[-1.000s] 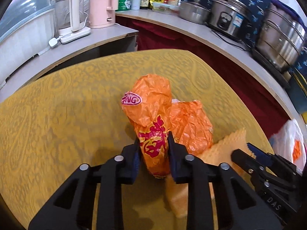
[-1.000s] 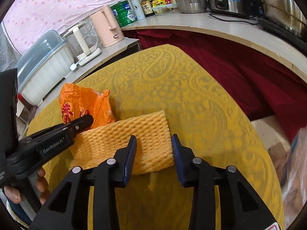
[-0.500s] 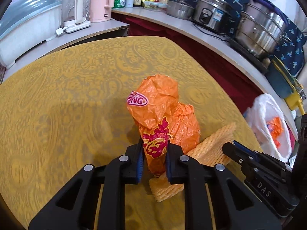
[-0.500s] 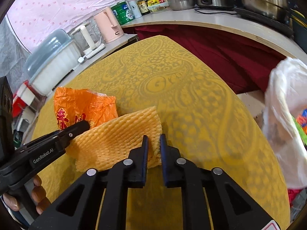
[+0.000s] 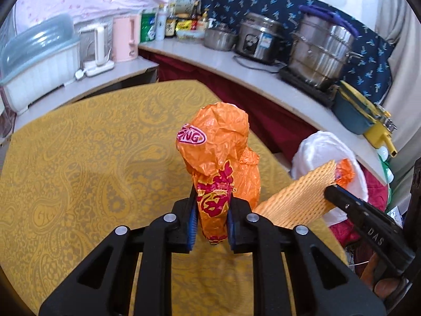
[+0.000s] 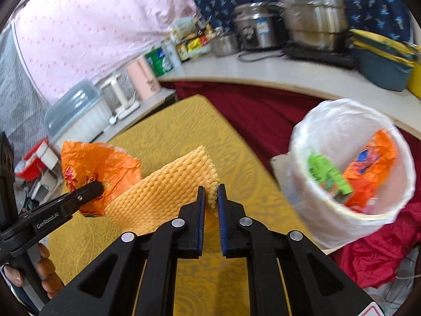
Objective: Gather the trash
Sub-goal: 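Lift the orange bag and yellow sponge and carry both over the bin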
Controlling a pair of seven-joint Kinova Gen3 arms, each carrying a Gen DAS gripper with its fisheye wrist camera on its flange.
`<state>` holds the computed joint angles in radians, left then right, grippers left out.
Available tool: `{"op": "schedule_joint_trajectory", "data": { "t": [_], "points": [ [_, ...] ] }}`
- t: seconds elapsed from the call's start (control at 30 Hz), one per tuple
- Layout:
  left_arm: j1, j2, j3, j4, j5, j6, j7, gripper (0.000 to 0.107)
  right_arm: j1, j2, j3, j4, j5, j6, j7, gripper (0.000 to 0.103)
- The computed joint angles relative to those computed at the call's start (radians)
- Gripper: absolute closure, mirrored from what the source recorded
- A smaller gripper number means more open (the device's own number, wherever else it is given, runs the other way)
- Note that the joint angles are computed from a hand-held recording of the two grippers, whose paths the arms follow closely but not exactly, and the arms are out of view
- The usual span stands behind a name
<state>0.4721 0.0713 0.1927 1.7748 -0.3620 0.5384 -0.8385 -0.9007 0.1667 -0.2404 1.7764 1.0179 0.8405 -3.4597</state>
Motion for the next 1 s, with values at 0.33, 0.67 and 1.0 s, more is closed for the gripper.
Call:
{"op": "schedule_joint_trajectory", "data": {
  "t": [0.33, 0.67, 1.0],
  "points": [
    [0.089, -0.004, 0.049, -0.083, -0.122, 0.053, 0.102, 0.09, 0.044, -0.17, -0.092, 0.119, 0.06, 0.168, -0.127, 0.094],
    [0.203, 0.059, 0.054, -0.181, -0.192, 0.104, 0.127, 0.09, 0.144, -0.291, -0.203, 0.181, 0.053, 0.295, -0.149, 0.094],
    [0.321, 0.161, 0.024, -0.305, -0.202, 0.135, 0.087, 0.09, 0.23, -0.374, -0.262, 0.227, 0.031, 0.356, -0.141, 0.094]
  ]
}}
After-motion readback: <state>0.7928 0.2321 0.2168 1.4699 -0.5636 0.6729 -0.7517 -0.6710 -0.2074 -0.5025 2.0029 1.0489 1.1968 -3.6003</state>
